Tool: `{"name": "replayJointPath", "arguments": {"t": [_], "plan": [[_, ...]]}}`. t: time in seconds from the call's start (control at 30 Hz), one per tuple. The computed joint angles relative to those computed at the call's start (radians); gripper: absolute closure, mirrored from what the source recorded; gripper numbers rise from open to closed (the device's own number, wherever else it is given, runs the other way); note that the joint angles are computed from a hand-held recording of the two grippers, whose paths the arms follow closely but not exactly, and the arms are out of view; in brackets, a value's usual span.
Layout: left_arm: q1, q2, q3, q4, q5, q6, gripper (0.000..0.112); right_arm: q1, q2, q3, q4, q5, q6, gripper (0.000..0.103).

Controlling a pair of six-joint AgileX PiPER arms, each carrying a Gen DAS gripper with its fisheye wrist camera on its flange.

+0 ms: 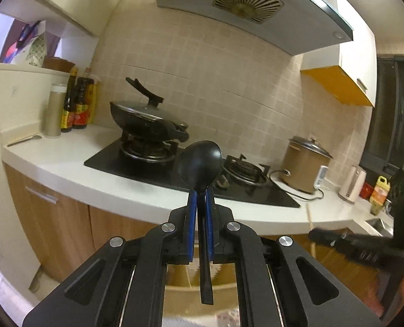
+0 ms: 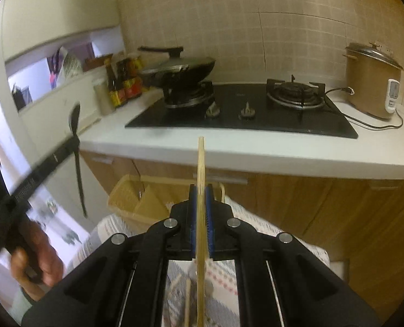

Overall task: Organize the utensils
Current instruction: 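Carry the black spoon and chopstick over the basket and open both tools inside it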

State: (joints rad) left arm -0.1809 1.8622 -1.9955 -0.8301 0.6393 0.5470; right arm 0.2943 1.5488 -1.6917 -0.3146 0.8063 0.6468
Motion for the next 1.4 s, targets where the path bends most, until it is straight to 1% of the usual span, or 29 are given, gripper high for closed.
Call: {"name": "replayJointPath", "arguments": {"t": [0.13, 0.17, 0.27, 0.3, 0.33, 0.37, 0.4, 0.47, 0.57, 0.63, 0.73, 0.8, 0.87, 0.93, 1.0, 1.03, 1.07, 1.17, 1.23, 1.27, 1.3, 1.33, 1.4], "plan": [[-0.001, 0.052, -0.02, -0.032, -0.057, 0.039, 0.108, -0.04, 0.042, -0.073, -0.025, -0.057, 0.035, 0.099], [-0.003, 0.063, -0.023, -0.03, -0.069, 0.042, 0.108, -0.044, 0.058, -0.095, -0.061, -0.079, 0.07, 0.099], [-0.005, 0.093, -0.028, -0.042, -0.102, 0.055, 0.108, -0.038, 0.093, -0.133, -0.179, -0.109, 0.153, 0.099], [-0.004, 0.105, -0.034, -0.052, -0.103, 0.061, 0.108, -0.036, 0.104, -0.137, -0.208, -0.126, 0.17, 0.099], [-0.003, 0.116, -0.038, -0.06, -0.104, 0.067, 0.108, -0.042, 0.11, -0.132, -0.209, -0.157, 0.173, 0.099], [-0.002, 0.124, -0.041, -0.064, -0.108, 0.07, 0.108, -0.043, 0.115, -0.132, -0.22, -0.17, 0.184, 0.099], [-0.004, 0.13, -0.036, -0.073, -0.12, 0.078, 0.108, -0.038, 0.124, -0.132, -0.268, -0.179, 0.222, 0.099], [-0.003, 0.138, -0.031, -0.094, -0.13, 0.098, 0.108, -0.038, 0.127, -0.105, -0.317, -0.225, 0.269, 0.099], [-0.004, 0.147, -0.022, -0.123, -0.143, 0.124, 0.107, -0.034, 0.145, -0.086, -0.408, -0.26, 0.349, 0.099], [-0.008, 0.146, -0.006, -0.135, -0.161, 0.144, 0.107, -0.035, 0.158, -0.083, -0.431, -0.276, 0.37, 0.099], [-0.01, 0.154, -0.005, -0.143, -0.169, 0.156, 0.107, -0.042, 0.173, -0.059, -0.46, -0.325, 0.403, 0.099], [-0.012, 0.153, 0.013, -0.165, -0.183, 0.183, 0.107, -0.035, 0.175, -0.019, -0.565, -0.347, 0.51, 0.099], [-0.015, 0.15, 0.034, -0.188, -0.198, 0.212, 0.107, -0.037, 0.175, 0.013, -0.598, -0.374, 0.55, 0.099], [-0.016, 0.147, 0.054, -0.209, -0.213, 0.236, 0.107, -0.034, 0.172, 0.057, -0.689, -0.397, 0.642, 0.099], [-0.014, 0.148, 0.073, -0.253, -0.225, 0.278, 0.107, -0.04, 0.17, 0.088, -0.706, -0.434, 0.659, 0.099], [-0.017, 0.142, 0.096, -0.284, -0.248, 0.312, 0.107, -0.039, 0.168, 0.106, -0.735, -0.444, 0.688, 0.099], [-0.02, 0.139, 0.11, -0.301, -0.265, 0.333, 0.107, -0.034, 0.166, 0.13, -0.791, -0.45, 0.744, 0.099], [-0.016, 0.149, 0.112, -0.295, -0.255, 0.322, 0.107, -0.027, 0.156, 0.184, -0.901, -0.475, 0.855, 0.099], [-0.013, 0.147, 0.125, -0.318, -0.262, 0.34, 0.107, -0.025, 0.141, 0.233, -1.043, -0.503, 0.996, 0.099], [-0.011, 0.147, 0.127, -0.32, -0.26, 0.34, 0.107, -0.031, 0.133, 0.256, -1.122, -0.539, 1.067, 0.099], [-0.009, 0.145, 0.131, -0.32, -0.261, 0.341, 0.107, -0.027, 0.128, 0.27, -1.17, -0.543, 1.104, 0.099], [-0.009, 0.143, 0.134, -0.32, -0.262, 0.344, 0.107, -0.011, 0.127, 0.276, -1.189, -0.516, 1.106, 0.099], [-0.007, 0.139, 0.139, -0.326, -0.263, 0.352, 0.107, 0.003, 0.124, 0.28, -1.181, -0.488, 1.083, 0.099]]}}
